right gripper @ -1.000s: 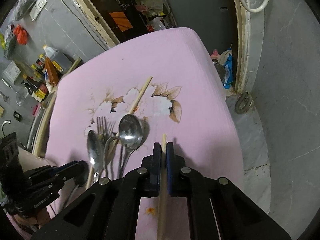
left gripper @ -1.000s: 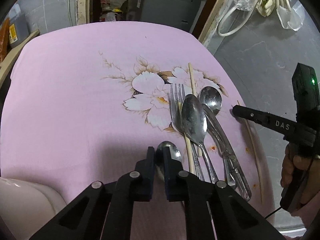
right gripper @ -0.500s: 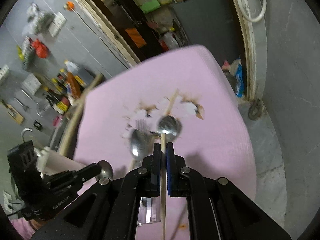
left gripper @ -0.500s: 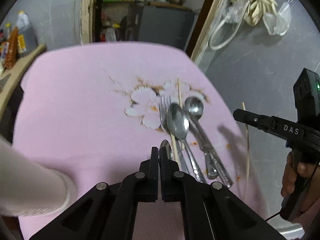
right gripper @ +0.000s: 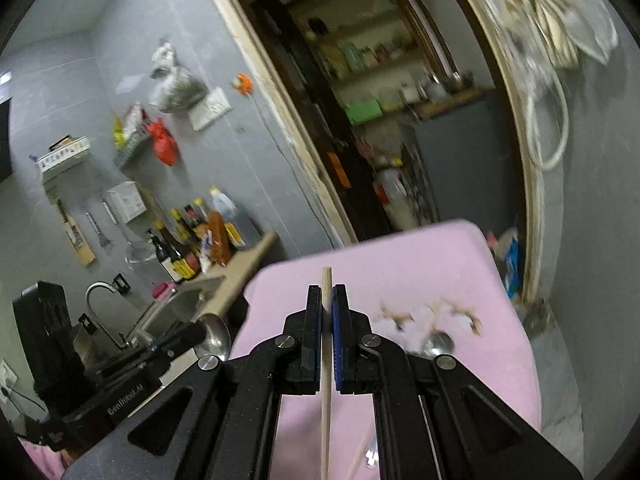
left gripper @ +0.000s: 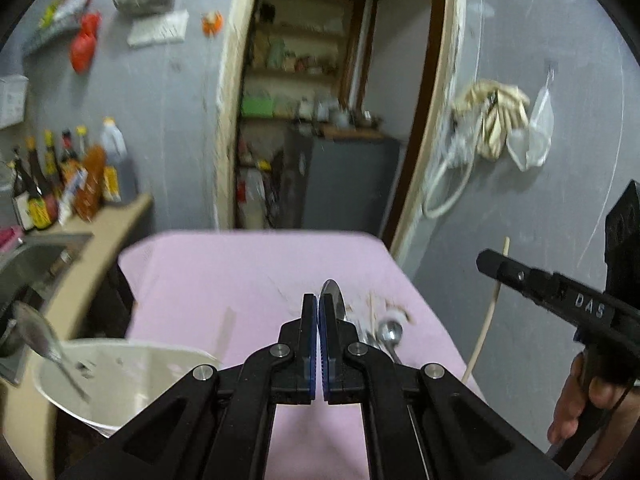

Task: Organize utensils
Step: 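Lift both held utensils and carry them over the white basket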

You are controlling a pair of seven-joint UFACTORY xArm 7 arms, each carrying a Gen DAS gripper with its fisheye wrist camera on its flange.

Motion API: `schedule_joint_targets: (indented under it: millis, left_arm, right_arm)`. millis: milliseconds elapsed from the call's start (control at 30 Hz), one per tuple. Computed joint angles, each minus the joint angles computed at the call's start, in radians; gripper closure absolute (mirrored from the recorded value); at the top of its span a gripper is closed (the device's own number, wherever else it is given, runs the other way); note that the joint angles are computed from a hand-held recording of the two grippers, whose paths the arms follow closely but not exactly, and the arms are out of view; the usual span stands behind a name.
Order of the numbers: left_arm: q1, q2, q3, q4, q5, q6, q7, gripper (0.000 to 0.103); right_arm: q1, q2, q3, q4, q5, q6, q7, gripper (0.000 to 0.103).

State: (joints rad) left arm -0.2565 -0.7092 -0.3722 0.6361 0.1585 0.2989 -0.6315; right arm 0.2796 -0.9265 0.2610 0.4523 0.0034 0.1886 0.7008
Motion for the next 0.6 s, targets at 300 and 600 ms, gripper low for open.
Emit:
schedule_joint_targets:
  millis: [300, 600]
  left_arm:
    - [0.082, -0.16, 0.119, -0.018, 0.015, 0.032, 0.115, 0.101]
    - [0.278, -0.236, 0.194, -0.074, 0.03, -0.015, 0.211, 0.101]
  right_arm:
    - [-0.13, 0.18, 0.171, 0.234, -0.056, -0.13, 0.083, 0.098]
    - [-0.396, 0.296, 0.446, 0.418, -0.131, -0.236, 0.21, 0.098]
